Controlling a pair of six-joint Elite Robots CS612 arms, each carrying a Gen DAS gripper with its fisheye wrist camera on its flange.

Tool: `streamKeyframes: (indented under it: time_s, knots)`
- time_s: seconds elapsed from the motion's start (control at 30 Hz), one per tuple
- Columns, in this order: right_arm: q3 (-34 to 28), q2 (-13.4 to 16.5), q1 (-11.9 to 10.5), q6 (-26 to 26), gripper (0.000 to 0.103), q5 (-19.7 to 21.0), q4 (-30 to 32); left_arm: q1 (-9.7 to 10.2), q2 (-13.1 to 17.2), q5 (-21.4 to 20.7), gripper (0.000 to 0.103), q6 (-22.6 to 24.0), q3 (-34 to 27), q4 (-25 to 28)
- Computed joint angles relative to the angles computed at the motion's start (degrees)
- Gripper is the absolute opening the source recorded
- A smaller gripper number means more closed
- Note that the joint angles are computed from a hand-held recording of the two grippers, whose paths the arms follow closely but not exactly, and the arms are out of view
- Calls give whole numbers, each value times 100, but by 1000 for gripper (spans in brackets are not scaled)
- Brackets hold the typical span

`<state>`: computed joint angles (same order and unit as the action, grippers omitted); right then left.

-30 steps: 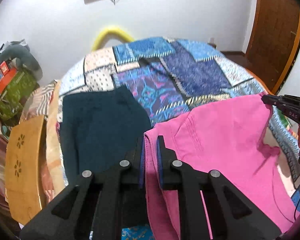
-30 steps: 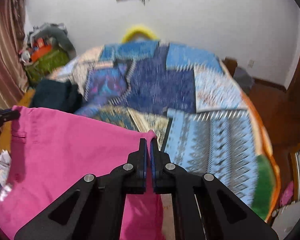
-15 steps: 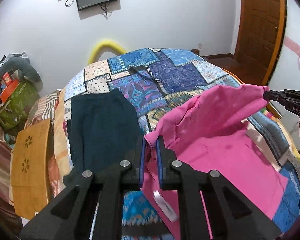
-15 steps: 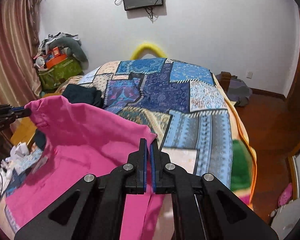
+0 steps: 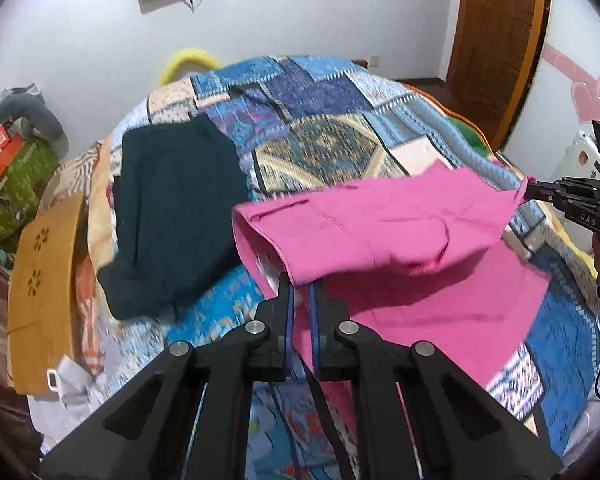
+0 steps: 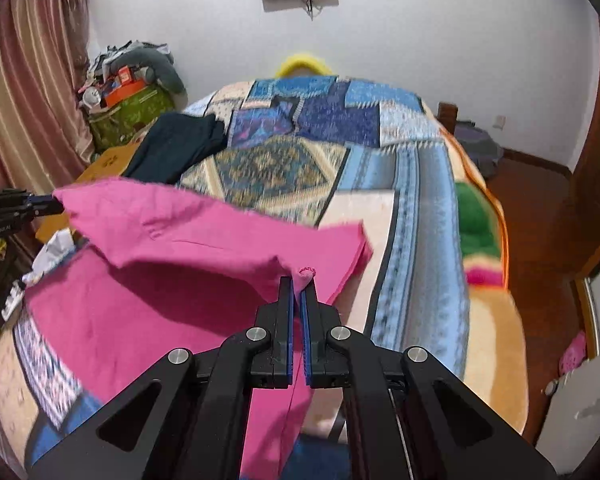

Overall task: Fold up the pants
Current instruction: 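Lift the trousers with both grippers and fold the legs over the waist, then open both grippers and release the folded trousers onto the quilt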

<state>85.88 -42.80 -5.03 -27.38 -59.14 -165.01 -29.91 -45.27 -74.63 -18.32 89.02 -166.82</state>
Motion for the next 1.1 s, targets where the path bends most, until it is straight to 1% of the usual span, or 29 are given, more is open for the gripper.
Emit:
streamKeyframes:
  time_s: [0.1, 0.23, 0.47, 0.6, 0.67, 0.7, 0.73, 0.77, 0.8, 0.83, 0.87, 0.9, 0.93, 1.0, 1.1]
  knots:
    - [193, -55, -10, -96, 3, -78, 32, -29, -25, -124, 7, -90, 133, -5]
    - [353, -87, -25, -86, 3, -174, 97, -60, -47, -266, 7, -222, 276, 79]
    - [631, -197, -32, -141, 4, -452, 15, -104, -138, -235, 7, -403, 478, 180]
    - [778, -293, -19, -183, 5, -714, -156, -146, -235, 35, 7, -423, 554, 105]
    - [820, -343, -31, -168, 5, -728, -216, -176, -277, 208, 9, -366, 553, 80]
    - [849, -374, -42, -138, 7, -713, -269, -184, -290, 261, 10, -335, 540, 72]
    - [880, -399, -46, -114, 10, -704, -323, -196, -301, 316, 13, -306, 531, 58]
    - [913, -429, -52, -93, 16, -676, -391, -212, -311, 384, 16, -266, 512, 54]
    - [954, -463, -57, -86, 24, -641, -476, -233, -313, 456, 24, -210, 482, 59]
    - [986, -490, -57, -89, 28, -607, -553, -249, -313, 494, 38, -168, 461, 52]
    - [1034, -528, -58, -127, 35, -543, -658, -264, -305, 506, 46, -129, 430, 47]
    - [1058, -546, -50, -162, 39, -499, -715, -278, -292, 500, 60, -87, 395, 33]
    - [1077, -563, -36, -210, 41, -453, -752, -292, -274, 490, 70, -51, 360, 24]
    - [1097, -583, -1, -320, 47, -363, -753, -326, -225, 459, 76, 51, 261, 94]
    - [1058, -569, 79, -515, 47, -279, -597, -385, -120, 428, 77, 281, 90, 323]
